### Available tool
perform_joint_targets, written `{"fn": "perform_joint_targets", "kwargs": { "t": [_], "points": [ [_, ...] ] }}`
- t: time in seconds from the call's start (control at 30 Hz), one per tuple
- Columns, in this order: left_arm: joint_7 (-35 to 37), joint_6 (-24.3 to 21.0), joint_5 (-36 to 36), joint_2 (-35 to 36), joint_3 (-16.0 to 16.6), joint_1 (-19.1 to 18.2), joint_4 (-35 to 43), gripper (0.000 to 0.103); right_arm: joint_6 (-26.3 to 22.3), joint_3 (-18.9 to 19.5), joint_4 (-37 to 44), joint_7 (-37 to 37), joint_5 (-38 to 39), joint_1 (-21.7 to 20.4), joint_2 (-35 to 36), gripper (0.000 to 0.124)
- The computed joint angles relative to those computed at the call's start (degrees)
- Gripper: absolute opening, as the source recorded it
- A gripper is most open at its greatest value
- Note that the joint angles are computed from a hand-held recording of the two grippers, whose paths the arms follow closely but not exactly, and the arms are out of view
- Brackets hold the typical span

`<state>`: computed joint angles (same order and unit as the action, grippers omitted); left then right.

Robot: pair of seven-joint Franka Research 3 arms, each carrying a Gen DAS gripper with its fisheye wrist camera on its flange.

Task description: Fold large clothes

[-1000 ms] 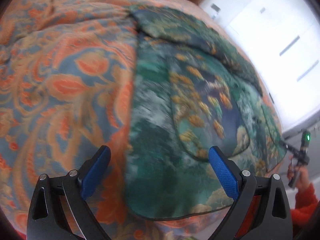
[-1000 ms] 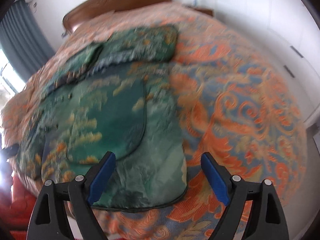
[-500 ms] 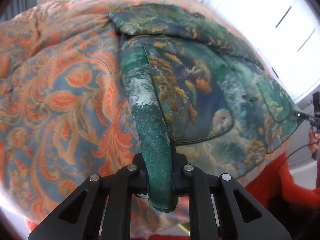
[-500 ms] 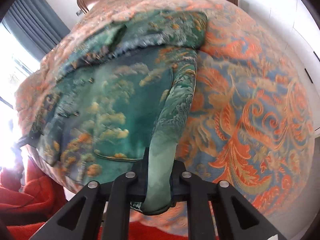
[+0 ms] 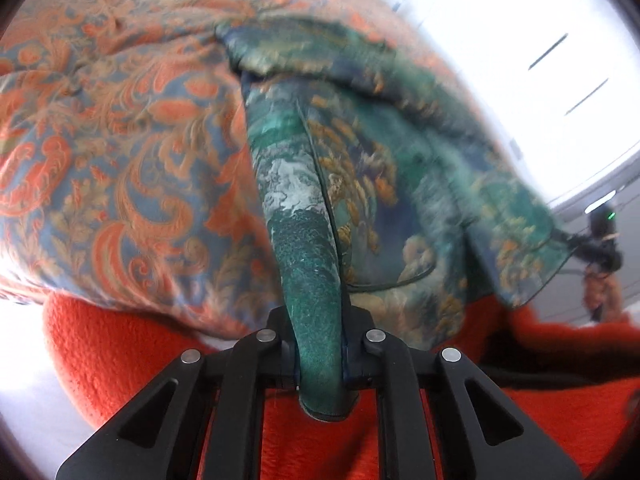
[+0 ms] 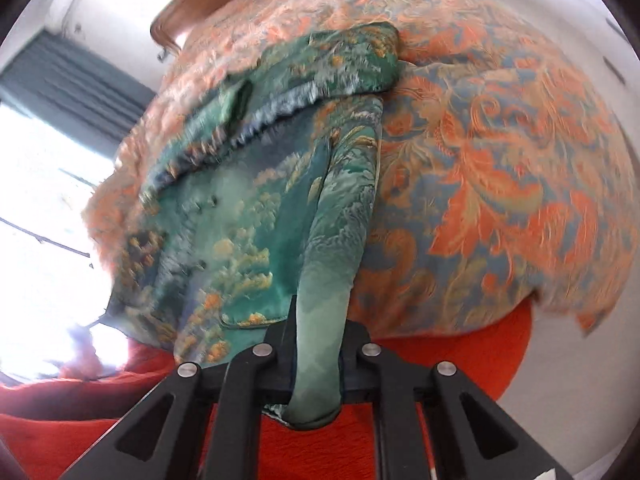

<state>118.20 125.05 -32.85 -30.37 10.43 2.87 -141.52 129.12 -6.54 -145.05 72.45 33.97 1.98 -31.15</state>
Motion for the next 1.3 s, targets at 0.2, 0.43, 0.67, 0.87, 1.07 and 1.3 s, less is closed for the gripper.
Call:
{"fn": "perform_joint_targets", "kwargs": {
  "t": [0.2, 0.43, 0.67, 0.87, 1.07, 1.3],
  "points": [
    [3.02, -0.03, -12.24, 10.8, 2.17, -2.07, 14.96, 0.011, 4.08, -3.13, 6.07, -5.84, 11.62, 3.57, 4.19, 0.012],
    [-3.55, 5.81, -12.75, 34.74, -3.31, 0.59, 41.25, 0.011, 10.98, -1.9, 25.76, -11.28, 21.65, 4.79, 21.78, 0.012],
    [-19.54, 6.73, -0.52, 49.91, -7.24, 1.26, 56.79, 0.034, 16.7, 2.85, 44.89, -2.1, 23.19, 1.04, 42.94, 0.015],
    [-20.48, 6.61, -3.64, 50.92, -12.25, 6.45, 58.62, 0.078, 16.39, 9.35, 52.59, -0.5, 28.7, -4.56, 52.42, 0.061],
    [-16.76, 11.77, -3.49, 47.58, -15.75, 11.64, 55.12, 0.093, 21.15, 12.13, 51.65, -14.23, 47.62, -8.23, 50.15, 0.089],
    [-6.04, 6.66, 2.08, 47.09, -17.61, 12.44, 49.66, 0.093, 15.32, 7.23, 52.54, -8.33, 13.37, -2.82, 49.64, 0.089]
  ]
}}
